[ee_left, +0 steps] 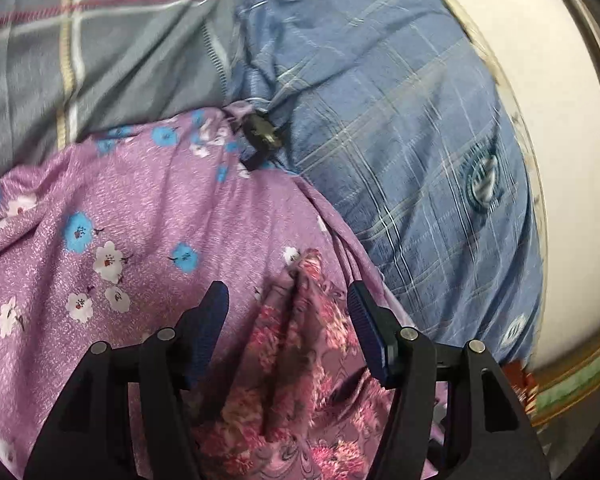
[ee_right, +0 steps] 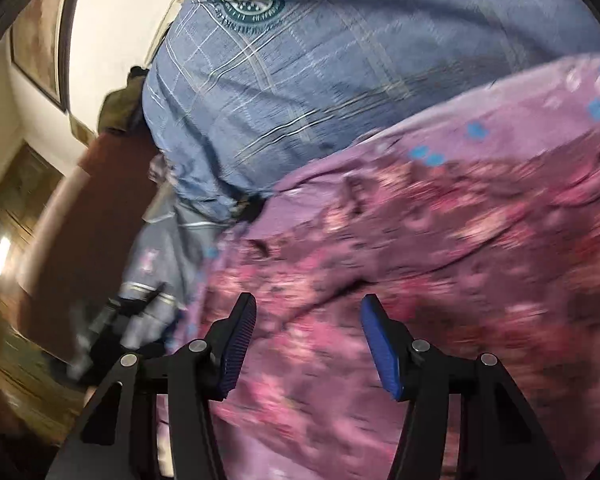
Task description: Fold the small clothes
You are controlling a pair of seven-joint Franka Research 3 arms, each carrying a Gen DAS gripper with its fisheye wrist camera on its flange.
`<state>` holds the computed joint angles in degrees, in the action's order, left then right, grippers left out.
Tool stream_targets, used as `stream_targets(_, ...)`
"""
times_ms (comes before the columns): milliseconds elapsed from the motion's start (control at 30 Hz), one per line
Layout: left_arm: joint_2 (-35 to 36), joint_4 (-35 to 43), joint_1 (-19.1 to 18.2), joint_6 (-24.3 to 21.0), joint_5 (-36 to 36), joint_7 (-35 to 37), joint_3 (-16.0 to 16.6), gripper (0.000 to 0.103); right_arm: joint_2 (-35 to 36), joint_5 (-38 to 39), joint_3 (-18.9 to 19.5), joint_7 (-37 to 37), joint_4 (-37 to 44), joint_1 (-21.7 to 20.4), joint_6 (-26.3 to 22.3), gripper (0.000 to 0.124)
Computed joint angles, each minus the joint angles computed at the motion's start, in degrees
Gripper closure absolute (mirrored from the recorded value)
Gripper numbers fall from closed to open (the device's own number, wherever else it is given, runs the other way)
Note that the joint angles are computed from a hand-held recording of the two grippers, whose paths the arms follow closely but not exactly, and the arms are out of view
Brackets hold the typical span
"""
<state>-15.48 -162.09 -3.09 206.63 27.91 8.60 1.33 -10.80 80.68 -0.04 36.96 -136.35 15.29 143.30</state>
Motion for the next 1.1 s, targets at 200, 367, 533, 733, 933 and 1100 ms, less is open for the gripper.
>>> stream_targets(200, -0.6, -0.6, 3.1, -0.6, -2.3, 0.9, 0.6, 0.043, 4.6, -11.1, 4.4, 4.5, 4.3, 4.0, -4.0, 0.070)
stream_targets(367, -0.3, 0.4, 4.1, -1.3, -5.0, 4.2, -1.0, 0.043, 15.4, -20.0, 7.9, 12.5, 16.0, 4.9, -1.6, 0.081)
stream_targets(533, 0.6, 2.2, 2.3, -1.5, -2.5, 5.8, 0.5, 0.043, 18.0, 5.7, 9.2, -1.8, 24.2, 3.7, 16.1, 0.072)
stream_targets(733, 3.9, 7.4, -2.7, -2.1, 10.2, 0.9, 4.8, 0.043, 8.0, 6.8, 6.1, -8.3, 12.8, 2.9, 18.0, 0.071)
stream_targets(933, 9.7, 16.0, -5.5, -3.7, 31.4, -16.2, 6.8, 0.042, 2.8, 6.4, 1.9, -4.1, 4.1, 0.1, 23.2, 0.072)
stream_targets(1100, 12.2, 22.4, -4.8, -8.0, 46.8, -29.8, 4.5, 0.042, 1.0, -19.4, 1.6, 16.9, -0.1, -5.3, 27.2, 0.066)
